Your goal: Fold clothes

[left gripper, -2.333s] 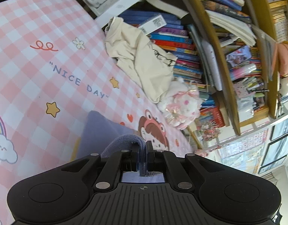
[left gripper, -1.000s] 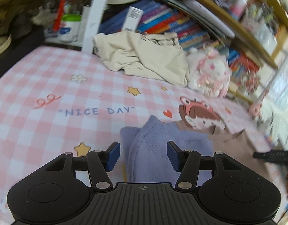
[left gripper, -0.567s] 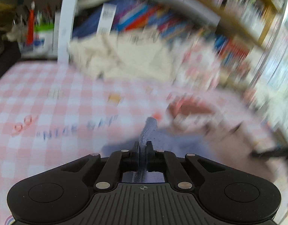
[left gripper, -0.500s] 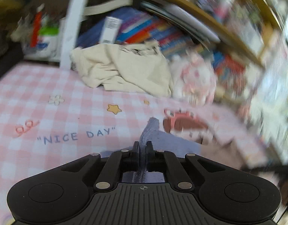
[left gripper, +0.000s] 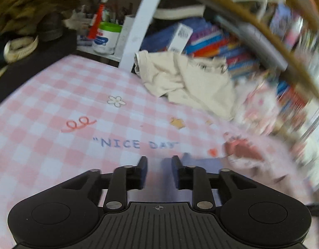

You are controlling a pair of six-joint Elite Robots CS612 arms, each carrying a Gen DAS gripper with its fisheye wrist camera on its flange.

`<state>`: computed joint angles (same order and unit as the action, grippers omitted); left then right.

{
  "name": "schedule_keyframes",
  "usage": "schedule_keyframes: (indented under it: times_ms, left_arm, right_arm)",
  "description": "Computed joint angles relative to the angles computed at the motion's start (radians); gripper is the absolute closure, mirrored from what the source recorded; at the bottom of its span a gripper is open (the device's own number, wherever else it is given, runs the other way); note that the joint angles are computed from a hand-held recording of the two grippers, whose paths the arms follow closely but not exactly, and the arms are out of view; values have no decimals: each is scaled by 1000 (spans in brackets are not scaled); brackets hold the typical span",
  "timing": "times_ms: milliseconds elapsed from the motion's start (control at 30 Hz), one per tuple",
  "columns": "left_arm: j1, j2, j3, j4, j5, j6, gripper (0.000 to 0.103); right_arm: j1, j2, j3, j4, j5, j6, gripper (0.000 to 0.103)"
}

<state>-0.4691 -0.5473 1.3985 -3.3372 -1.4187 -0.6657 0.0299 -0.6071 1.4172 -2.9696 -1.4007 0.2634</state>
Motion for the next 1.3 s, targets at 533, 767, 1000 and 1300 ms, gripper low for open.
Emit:
schedule_keyframes:
  times_ms: [533,767,1000,1300]
  left_arm:
    - [-120,-48,89,111,36,33,53]
    - [-132,-45,79,176,89,-30,51]
    - [-138,-47,80,180,120,-126,49]
    - [-179,-131,208,155,244,-376,49]
  right_arm:
    - [-41,-32,85,-32,207,-33,46]
    - [-48,-45,81,-77,285,-110,85]
    - [-41,-39,65,44,213,-240,74]
    - [-48,-74,160,-185,207,-356,55]
